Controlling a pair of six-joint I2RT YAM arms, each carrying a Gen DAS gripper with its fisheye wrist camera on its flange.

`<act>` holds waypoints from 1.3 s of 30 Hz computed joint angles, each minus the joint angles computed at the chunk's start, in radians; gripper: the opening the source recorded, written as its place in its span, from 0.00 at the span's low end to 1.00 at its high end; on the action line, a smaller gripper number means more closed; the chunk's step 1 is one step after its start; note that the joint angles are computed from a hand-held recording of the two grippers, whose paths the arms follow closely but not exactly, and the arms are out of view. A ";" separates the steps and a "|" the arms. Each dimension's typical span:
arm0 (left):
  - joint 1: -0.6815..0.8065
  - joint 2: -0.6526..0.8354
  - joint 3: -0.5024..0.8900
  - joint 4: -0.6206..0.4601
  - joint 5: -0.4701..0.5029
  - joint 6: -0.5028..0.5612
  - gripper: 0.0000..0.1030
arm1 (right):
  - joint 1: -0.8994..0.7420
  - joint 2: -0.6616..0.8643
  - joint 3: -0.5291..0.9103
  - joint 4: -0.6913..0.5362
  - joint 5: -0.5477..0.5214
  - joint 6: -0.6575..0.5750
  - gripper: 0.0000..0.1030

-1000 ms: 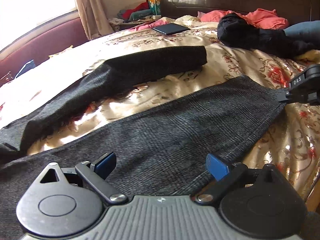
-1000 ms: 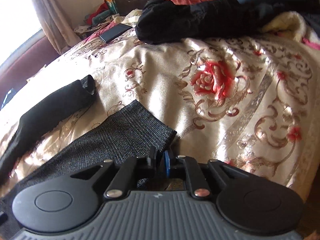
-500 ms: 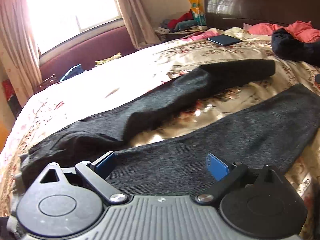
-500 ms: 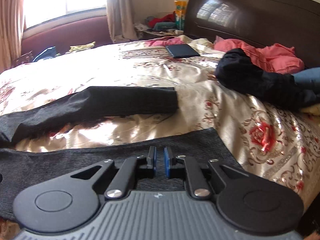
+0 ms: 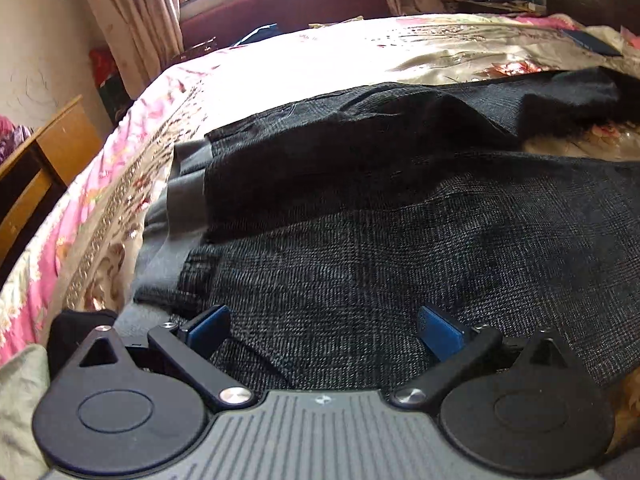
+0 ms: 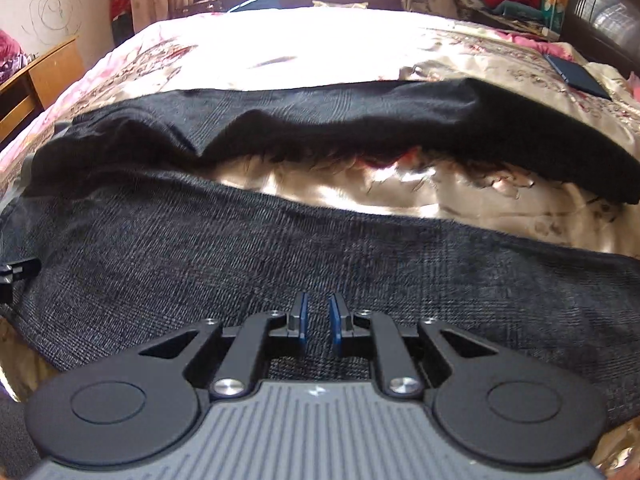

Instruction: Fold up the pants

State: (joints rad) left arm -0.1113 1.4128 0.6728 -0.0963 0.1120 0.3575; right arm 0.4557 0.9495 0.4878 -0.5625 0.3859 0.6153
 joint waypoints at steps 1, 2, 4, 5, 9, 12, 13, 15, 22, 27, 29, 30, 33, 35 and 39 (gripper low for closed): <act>0.032 0.013 0.022 -0.032 0.038 -0.020 1.00 | 0.009 0.027 0.000 0.010 -0.002 0.011 0.13; 0.056 0.019 0.048 -0.071 0.061 -0.032 1.00 | 0.026 0.035 0.003 0.011 0.013 0.013 0.13; 0.073 0.017 0.092 -0.128 0.092 -0.061 1.00 | 0.008 0.036 0.026 -0.001 0.004 -0.030 0.13; 0.082 0.019 0.110 -0.141 0.122 -0.069 1.00 | -0.006 0.045 0.044 -0.001 0.001 -0.061 0.13; 0.068 0.016 0.161 -0.055 0.122 -0.031 1.00 | -0.096 0.129 0.133 0.072 -0.032 -0.247 0.15; 0.056 0.109 0.263 0.005 0.093 0.040 1.00 | -0.217 0.251 0.231 0.189 -0.149 -0.448 0.36; 0.056 0.146 0.309 0.004 0.091 0.054 1.00 | -0.244 0.305 0.270 0.224 -0.175 -0.501 0.40; 0.060 0.242 0.431 -0.010 0.087 0.071 1.00 | -0.284 0.424 0.359 0.282 -0.215 -0.585 0.43; 0.100 0.642 0.943 -0.193 0.067 0.045 1.00 | -0.365 0.900 0.795 0.299 -0.322 -0.707 0.44; 0.126 0.879 1.227 -0.322 0.070 -0.021 1.00 | -0.377 1.119 1.000 0.273 -0.339 -0.767 0.44; 0.128 0.931 1.273 -0.338 0.059 -0.005 1.00 | -0.375 1.167 1.046 0.261 -0.333 -0.805 0.48; 0.132 0.960 1.305 -0.364 0.073 -0.001 1.00 | -0.375 1.181 1.058 0.262 -0.335 -0.819 0.52; 0.143 0.996 1.318 -0.356 0.117 -0.028 1.00 | -0.384 1.220 1.119 0.222 -0.354 -0.824 0.56; 0.146 0.990 1.300 -0.335 0.128 -0.040 1.00 | -0.394 1.241 1.156 0.194 -0.375 -0.816 0.56; 0.144 0.952 1.251 -0.303 0.158 -0.020 0.94 | -0.392 1.267 1.220 0.136 -0.371 -0.841 0.56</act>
State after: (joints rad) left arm 0.0326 2.3649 1.9242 -0.3998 0.2696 0.3373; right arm 0.0642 2.2161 1.7081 -0.4261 0.0144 -0.2258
